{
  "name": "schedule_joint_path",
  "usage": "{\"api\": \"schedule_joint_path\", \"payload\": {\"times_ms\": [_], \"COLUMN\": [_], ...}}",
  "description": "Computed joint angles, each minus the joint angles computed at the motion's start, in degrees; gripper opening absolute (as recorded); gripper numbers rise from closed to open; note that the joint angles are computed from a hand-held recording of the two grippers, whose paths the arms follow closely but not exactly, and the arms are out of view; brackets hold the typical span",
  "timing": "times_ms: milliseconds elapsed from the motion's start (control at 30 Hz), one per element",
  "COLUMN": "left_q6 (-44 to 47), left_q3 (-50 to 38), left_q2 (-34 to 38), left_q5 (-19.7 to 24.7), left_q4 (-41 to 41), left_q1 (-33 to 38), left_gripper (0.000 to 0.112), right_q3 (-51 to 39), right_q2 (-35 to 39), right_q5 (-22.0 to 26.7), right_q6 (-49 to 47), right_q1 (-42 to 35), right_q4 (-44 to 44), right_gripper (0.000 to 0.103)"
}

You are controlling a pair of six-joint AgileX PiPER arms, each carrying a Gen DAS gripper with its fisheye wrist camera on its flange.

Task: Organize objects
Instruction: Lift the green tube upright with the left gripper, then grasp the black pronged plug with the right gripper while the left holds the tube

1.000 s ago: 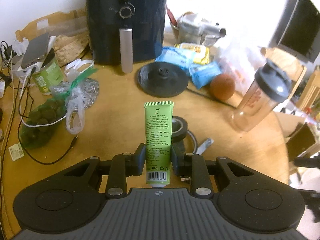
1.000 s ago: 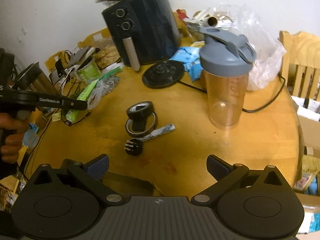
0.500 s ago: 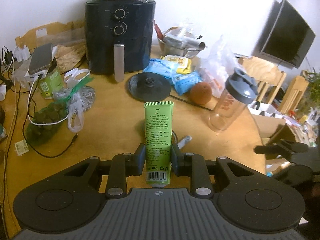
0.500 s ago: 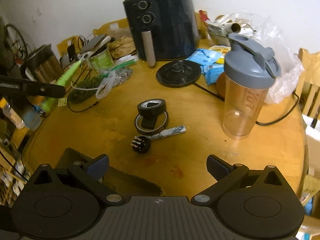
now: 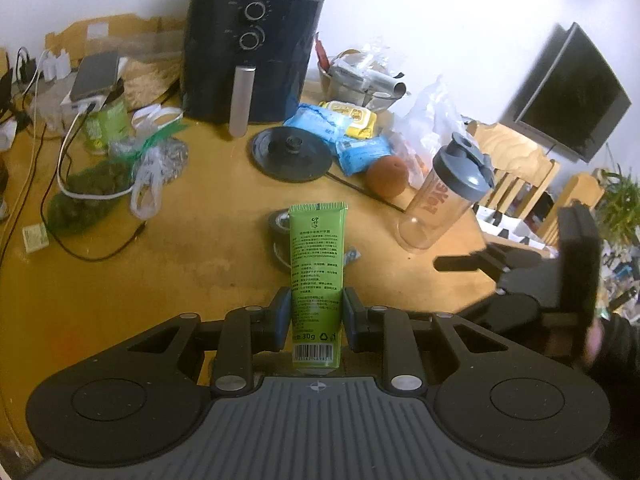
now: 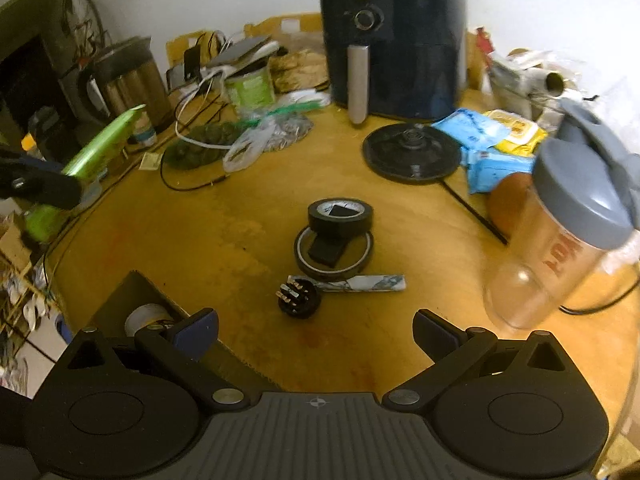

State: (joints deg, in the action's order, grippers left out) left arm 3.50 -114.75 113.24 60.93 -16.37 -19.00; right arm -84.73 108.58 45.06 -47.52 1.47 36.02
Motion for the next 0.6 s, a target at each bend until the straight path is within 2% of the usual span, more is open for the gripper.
{"api": "schedule_joint_path", "payload": {"times_ms": [133, 233, 300, 533, 600], "left_q6": [-1.37, -1.87, -2.15, -3.54, -4.02], "left_q3": [2.84, 4.39, 5.05, 6.61, 7.0], "left_q2": [-1.41, -2.29, -2.65, -3.41, -3.59], "left_q5": [-0.59, -1.26, -1.44, -1.46, -1.64], "left_q4": [-0.02, 0.34, 0.41, 1.01, 1.13], "left_q1": [0.4, 0.53, 0.69, 1.31, 1.47], "left_gripper": [0.027, 0.027, 0.027, 0.027, 0.027], "right_q3": [-4.36, -7.53, -9.97, -16.57, -18.66], "right_q2": [3.91, 7.06, 9.48, 16.02, 17.75], "right_q5": [2.22, 3.64, 4.56, 7.26, 8.15], "right_q6": [-0.5, -0.36, 0.7, 3.32, 3.16], "right_q1": [0.73, 1.37, 1.96, 4.02, 4.63], "right_q4": [0.13, -0.09, -0.78, -3.43, -4.22], "right_gripper": [0.101, 0.094, 0.093, 0.075, 0.073]}}
